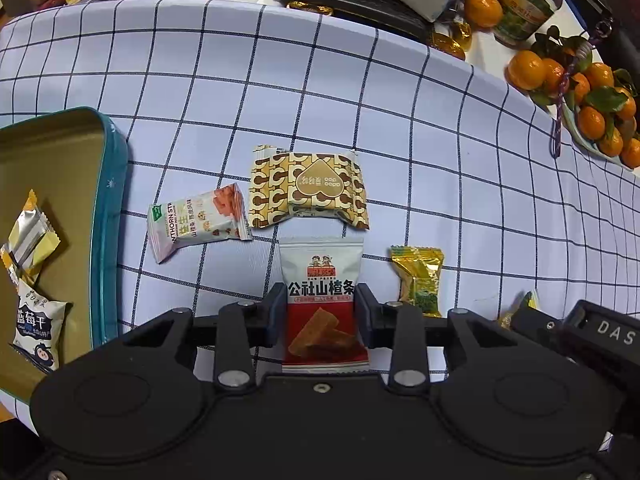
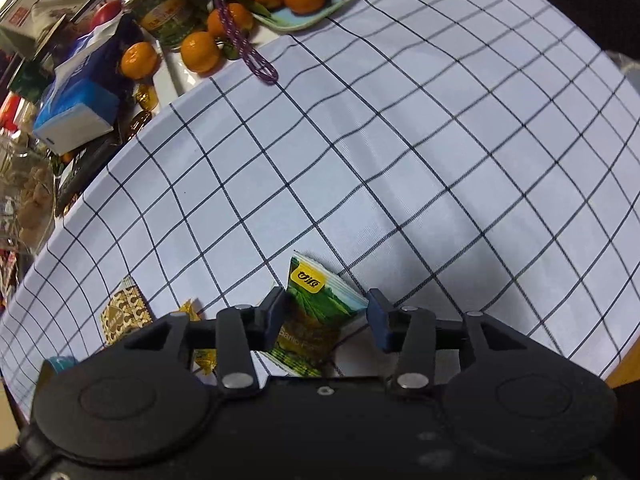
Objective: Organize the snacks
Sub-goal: 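Close the left tool on the red-white hawthorn packet, then close the right tool on the green garlic packet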
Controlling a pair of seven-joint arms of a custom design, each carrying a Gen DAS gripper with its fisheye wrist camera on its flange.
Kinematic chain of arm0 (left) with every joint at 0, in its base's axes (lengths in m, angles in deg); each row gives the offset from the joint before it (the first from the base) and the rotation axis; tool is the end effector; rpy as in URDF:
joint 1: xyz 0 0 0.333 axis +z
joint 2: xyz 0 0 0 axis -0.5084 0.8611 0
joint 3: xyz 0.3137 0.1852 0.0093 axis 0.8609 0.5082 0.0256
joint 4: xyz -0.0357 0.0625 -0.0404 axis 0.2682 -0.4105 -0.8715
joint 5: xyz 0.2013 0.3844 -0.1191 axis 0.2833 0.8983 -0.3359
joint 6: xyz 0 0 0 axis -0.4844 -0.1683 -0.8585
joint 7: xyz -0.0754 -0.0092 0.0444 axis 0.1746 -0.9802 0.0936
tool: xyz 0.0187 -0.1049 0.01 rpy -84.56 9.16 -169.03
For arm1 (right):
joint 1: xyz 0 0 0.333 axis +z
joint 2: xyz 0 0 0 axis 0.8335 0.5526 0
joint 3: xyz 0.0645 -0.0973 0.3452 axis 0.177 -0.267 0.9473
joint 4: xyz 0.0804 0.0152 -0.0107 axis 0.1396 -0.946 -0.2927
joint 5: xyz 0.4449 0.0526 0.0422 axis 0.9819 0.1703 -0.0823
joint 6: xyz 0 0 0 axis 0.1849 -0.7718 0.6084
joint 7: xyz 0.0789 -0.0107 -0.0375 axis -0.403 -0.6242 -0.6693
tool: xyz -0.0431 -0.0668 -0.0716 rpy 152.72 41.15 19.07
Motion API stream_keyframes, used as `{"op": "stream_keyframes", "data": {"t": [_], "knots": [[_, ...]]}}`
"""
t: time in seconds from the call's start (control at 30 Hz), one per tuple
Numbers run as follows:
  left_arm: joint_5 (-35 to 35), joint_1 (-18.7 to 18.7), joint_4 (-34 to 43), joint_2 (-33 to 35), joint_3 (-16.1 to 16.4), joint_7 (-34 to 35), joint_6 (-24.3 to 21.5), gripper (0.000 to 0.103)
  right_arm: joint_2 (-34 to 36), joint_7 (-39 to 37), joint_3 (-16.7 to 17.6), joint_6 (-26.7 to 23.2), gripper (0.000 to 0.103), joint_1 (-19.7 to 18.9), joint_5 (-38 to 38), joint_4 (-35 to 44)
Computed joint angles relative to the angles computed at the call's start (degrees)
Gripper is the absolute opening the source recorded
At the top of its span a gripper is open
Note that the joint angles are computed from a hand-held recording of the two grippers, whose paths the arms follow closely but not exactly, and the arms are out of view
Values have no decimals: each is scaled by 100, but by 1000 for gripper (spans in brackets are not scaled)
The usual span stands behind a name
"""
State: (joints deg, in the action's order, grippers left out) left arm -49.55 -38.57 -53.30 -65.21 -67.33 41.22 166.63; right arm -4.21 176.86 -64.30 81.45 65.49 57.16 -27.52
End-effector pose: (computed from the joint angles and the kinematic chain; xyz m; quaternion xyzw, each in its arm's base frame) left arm 0.7245 -0.1806 0.3823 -0.6844 0.7183 -0.1214 0.0287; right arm 0.6684 0.1256 0.3713 -0.3328 0.9328 -0.0054 0.1385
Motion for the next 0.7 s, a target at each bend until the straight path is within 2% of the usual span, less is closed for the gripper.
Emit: {"op": "stream_keyframes", "data": {"t": [0.17, 0.33, 0.57, 0.7], "knots": [[-242, 97, 18, -7, -64, 123, -62, 42, 46, 46, 12, -13, 50, 6, 26, 43], [-224, 86, -152, -160, -37, 150, 152, 42, 74, -158, 86, 48, 51, -24, 188, 70], [-238, 119, -316, -316, -39, 245, 318, 42, 146, -69, 14, -37, 52, 155, -259, 198], [-253, 128, -318, -331, -30, 226, 341, 42, 22, 47, -11, 84, 51, 98, -157, 80]]}}
